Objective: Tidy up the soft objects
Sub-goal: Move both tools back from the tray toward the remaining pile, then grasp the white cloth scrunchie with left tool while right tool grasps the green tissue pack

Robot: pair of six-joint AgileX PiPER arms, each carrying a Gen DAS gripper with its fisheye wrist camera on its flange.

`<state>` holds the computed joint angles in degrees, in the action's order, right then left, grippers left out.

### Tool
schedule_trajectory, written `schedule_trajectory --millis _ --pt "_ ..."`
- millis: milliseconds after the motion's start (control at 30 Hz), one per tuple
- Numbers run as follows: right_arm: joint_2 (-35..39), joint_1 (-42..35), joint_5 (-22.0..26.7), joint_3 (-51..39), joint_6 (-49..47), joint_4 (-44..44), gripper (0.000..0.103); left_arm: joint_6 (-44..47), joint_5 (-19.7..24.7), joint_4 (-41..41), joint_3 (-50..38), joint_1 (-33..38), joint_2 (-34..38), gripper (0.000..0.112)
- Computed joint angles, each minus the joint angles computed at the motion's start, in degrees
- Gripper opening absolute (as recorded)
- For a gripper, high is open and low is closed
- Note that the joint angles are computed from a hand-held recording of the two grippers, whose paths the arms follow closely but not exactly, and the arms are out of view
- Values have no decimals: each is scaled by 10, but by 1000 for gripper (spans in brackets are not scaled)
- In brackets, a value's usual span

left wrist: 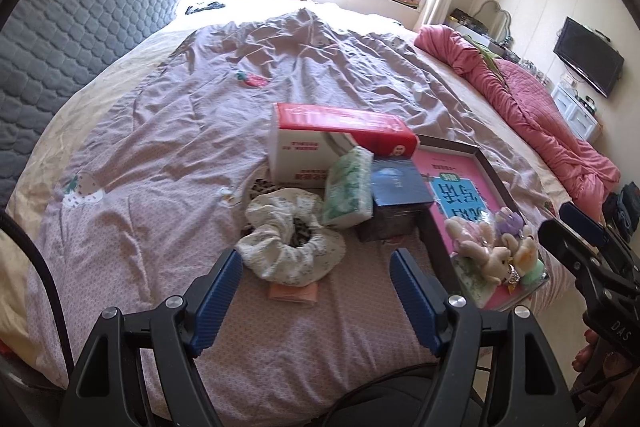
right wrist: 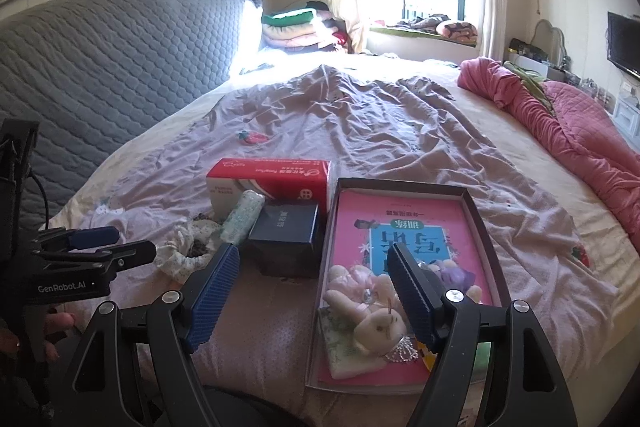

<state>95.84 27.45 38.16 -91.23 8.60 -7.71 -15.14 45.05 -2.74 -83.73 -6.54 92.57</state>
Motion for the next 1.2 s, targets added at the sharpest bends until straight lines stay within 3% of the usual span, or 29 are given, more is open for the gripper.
schedule_trajectory --millis 500,833,1067,1200 --pt "45 39 16 -28 -39 38 78 43 -13 -58 43 74 8 76" --pt "113 50 44 -98 -56 69 78 80 -29 -112 42 87 45 76" --pt "232 43 121 -272 -56 83 78 97 -42 -135 31 92 76 76" --pt "334 39 212 -441 -46 85 78 104 -62 -134 34 93 82 76"
